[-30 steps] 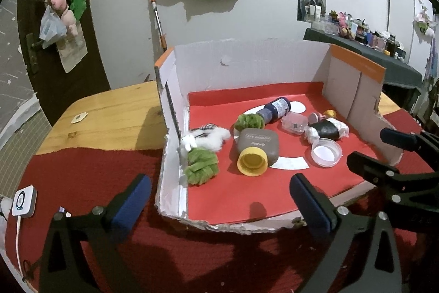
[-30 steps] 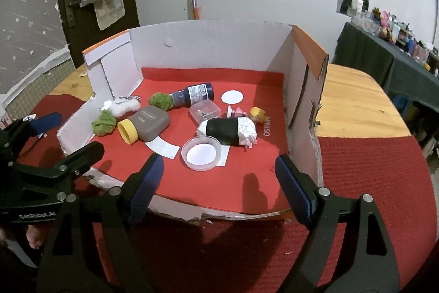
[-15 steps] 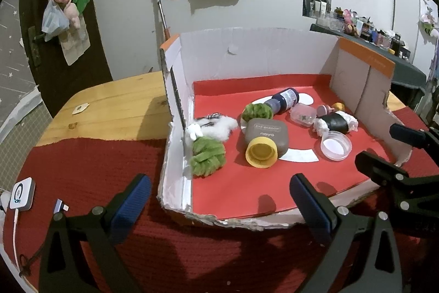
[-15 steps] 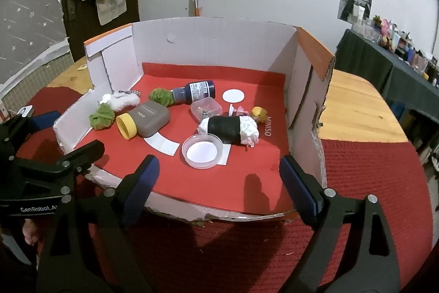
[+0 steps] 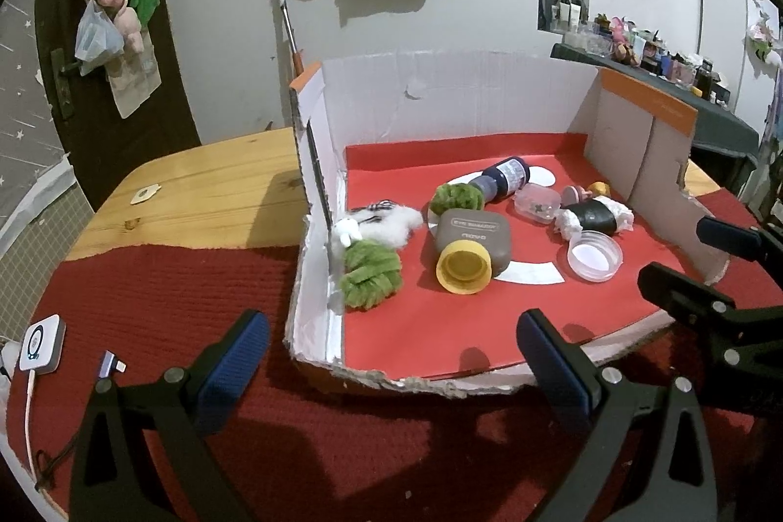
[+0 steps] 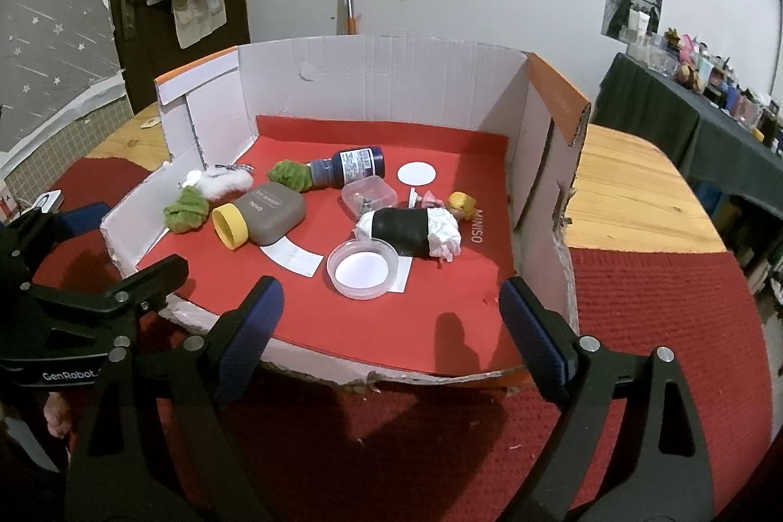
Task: Organize objects
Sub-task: 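Open both tools to release the cap and lid, then withdraw from the box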
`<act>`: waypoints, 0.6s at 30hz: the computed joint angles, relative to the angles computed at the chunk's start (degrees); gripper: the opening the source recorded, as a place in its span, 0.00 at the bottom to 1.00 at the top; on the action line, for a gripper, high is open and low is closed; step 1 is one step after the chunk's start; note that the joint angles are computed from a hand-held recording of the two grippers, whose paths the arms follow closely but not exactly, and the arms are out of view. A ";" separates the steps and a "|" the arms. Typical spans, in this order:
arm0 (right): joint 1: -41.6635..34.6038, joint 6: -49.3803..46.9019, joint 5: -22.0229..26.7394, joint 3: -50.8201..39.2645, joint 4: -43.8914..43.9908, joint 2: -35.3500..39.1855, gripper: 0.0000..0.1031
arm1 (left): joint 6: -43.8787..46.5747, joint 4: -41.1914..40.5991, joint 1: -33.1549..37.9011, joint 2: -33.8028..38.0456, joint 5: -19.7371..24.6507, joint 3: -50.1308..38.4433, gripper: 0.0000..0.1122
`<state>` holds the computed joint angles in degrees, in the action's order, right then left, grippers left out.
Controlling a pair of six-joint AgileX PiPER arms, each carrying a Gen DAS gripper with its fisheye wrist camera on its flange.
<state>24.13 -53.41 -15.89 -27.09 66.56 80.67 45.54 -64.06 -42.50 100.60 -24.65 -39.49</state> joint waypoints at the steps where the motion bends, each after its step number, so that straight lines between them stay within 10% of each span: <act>1: 0.04 0.02 0.06 0.10 0.07 -0.18 0.88 | -0.19 0.17 -0.01 -0.37 0.09 0.29 0.92; 18: 4.76 -15.35 -1.49 3.51 17.56 -7.86 0.98 | -6.70 6.15 -0.10 -7.93 5.00 6.83 0.92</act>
